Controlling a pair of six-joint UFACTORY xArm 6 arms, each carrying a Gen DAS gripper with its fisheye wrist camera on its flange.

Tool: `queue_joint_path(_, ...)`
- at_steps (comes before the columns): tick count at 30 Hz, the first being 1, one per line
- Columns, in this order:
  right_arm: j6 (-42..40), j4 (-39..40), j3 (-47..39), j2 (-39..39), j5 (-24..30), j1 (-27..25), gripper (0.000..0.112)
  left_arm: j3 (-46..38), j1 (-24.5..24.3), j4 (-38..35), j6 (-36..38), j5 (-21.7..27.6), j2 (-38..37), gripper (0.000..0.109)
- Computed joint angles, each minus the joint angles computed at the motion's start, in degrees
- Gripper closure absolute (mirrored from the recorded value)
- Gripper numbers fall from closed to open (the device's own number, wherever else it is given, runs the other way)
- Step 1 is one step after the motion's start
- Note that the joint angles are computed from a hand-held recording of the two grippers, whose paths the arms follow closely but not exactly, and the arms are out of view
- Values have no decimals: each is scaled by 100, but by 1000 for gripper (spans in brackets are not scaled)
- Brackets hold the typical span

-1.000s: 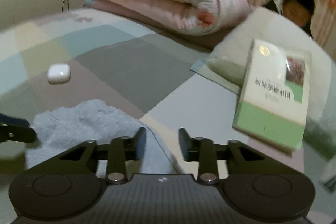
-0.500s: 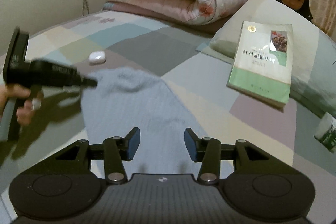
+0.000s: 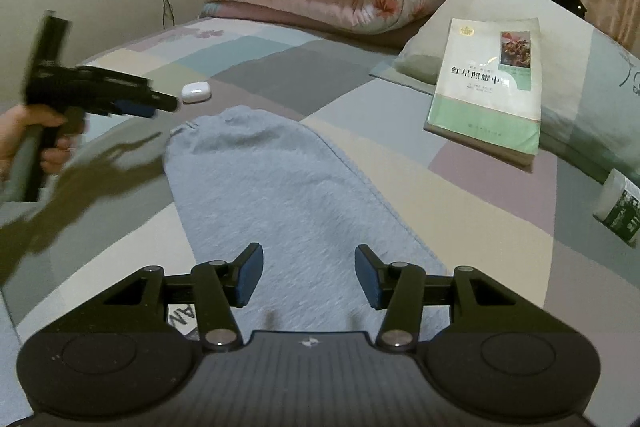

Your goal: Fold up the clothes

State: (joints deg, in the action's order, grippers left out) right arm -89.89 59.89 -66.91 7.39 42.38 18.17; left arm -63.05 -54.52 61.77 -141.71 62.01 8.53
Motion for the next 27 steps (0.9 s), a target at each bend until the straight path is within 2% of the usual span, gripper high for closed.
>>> queue_joint_path(2,-122,100,69,-71,33,-49,51,-61,147,192,123,-134,144,56)
queue_joint_path(6,-287,236,163,-144,33,-129,51,-394,397,233,933,-418,534,56)
queue_joint_path(9,-317,302,195,-142,55,-196,51,-524,628,3,1582,-884,729,55)
queue_joint_path(15,-639,534,418,-223,-84,-260,50,-1418,477,-482,3317,-466,1399,56)
queue_joint_path(16,-701,553,456,-245,-95,-262,50,-1609,433,-544,3608,-333,1534,62)
queue_joint_path(17,-769,569,493,-269,-109,-259,50,-1713,424,-583,3724,-314,1596,74)
queue_joint_path(19,-933,627,581,-338,-156,-242,50,-1877,392,-608,3678,-130,1659,83)
queue_joint_path(20,-1008,650,615,-370,-164,-239,50,-1992,334,-546,3603,147,1712,93)
queue_joint_path(21,-1068,674,636,-398,-143,-250,50,-2076,273,-414,3441,457,1754,92)
queue_joint_path(22,-1117,699,647,-423,-102,-270,50,-2037,251,-263,3143,596,1711,84)
queue_joint_path(24,-1100,681,644,-434,-26,-314,48,-1886,280,-101,2732,560,1542,71)
queue_joint_path(26,-1053,645,634,-435,49,-360,44,-2040,270,-205,3018,741,1601,69)
queue_joint_path(27,-1029,628,628,-435,87,-383,44,-2153,245,-247,3185,909,1663,65)
